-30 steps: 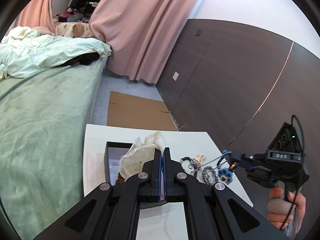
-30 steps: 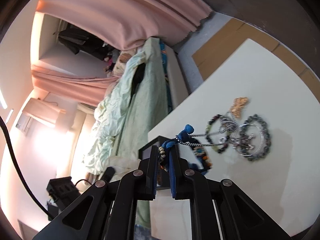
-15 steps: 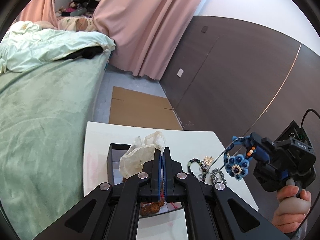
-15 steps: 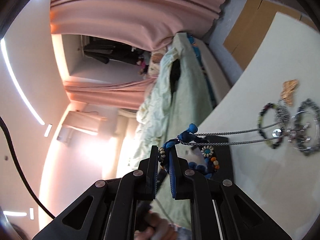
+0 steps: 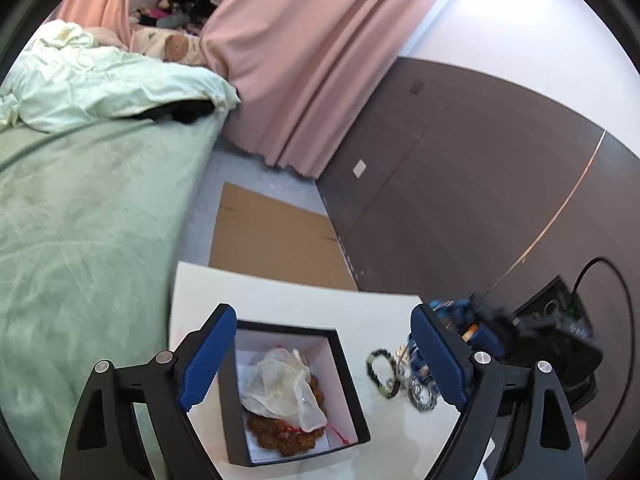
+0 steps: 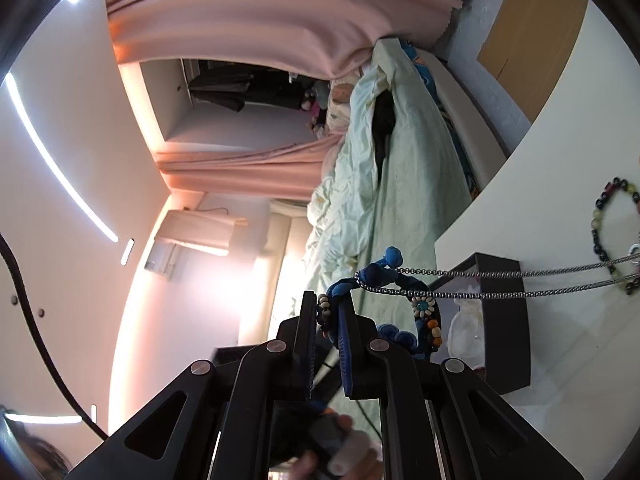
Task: Organize jewelry
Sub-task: 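Lower the blue beaded necklace into the box and open the right tool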
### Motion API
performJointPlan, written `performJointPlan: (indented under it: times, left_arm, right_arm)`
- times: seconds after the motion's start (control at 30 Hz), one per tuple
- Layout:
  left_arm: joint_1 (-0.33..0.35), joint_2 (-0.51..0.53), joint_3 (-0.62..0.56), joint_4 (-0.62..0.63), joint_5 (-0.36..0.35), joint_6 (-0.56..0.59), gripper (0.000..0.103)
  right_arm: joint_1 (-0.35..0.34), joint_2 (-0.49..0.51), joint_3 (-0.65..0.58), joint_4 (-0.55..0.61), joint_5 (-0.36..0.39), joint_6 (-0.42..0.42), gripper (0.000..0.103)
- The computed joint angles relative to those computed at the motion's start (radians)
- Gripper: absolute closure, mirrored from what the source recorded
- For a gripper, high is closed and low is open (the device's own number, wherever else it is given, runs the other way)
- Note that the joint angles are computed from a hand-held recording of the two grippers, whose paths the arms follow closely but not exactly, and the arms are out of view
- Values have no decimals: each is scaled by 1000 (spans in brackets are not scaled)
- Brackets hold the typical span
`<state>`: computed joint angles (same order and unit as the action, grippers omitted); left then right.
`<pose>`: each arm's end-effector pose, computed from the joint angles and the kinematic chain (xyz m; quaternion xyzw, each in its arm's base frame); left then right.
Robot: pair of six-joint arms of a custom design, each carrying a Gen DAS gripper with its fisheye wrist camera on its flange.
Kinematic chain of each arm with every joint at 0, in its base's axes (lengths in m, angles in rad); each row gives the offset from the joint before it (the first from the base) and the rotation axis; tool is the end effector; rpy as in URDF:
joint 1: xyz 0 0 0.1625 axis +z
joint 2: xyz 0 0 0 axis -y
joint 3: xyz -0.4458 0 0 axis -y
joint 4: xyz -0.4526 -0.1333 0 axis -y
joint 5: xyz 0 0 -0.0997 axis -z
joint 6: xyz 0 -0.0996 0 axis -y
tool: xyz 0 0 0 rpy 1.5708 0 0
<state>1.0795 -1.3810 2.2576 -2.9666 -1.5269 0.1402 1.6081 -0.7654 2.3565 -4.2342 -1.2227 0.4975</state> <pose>-0.1190 -0.5143 0.2155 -0.2947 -0.9202 0.2564 0.0239 0.1836 -0.4356 0.0617 0.1070 0.8446 -0.4459 0.2765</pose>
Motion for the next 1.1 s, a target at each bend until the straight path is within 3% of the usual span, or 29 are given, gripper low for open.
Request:
performJointPlan:
  times: [0.13,0.23,0.27,0.3,0.33,0.37,0.57,0.73,0.83,0.97,1.1]
  left_arm:
    - [16,-5,-10,-2,-3,-15,14]
    - [25,-10,-15,3,-11,-20,14]
    - [26,-14,-14,3,-12,-20,14]
    - [27,-17,-13,3,-14,-17,14]
    - [27,-19,-13,2,-15,-16,14]
    - [26,-24,-11,2,-16,-14,14]
    - [23,-50,1,11,-21,-9,14]
    - [19,-73,19,-11,-13,-15,14]
    - [24,-90,25,-18,-6,-27,14]
    - [33,-107,25,-7,3,-42,14]
    - [34,-119,26,6,3,-45,14]
  right_arm:
    - [23,9,-26,47,-36,-17,91]
    - [66,-9,-35,108,-133,-52,85]
    - [78,-15,-41,145,-153,-55,57]
    - [87,-23,-45,185,-176,-52,20]
    - [101,-27,-48,203,-220,-41,9]
    - [113,-24,-46,197,-263,-36,6]
    - [105,-45,-27,253,-253,-51,6]
    - [106,-27,-37,222,-136,-75,6]
    - [106,7,-53,208,-169,-46,6]
    - [80,22,-58,288,-222,13,7]
    - [116,-4,-46,323,-290,-10,7]
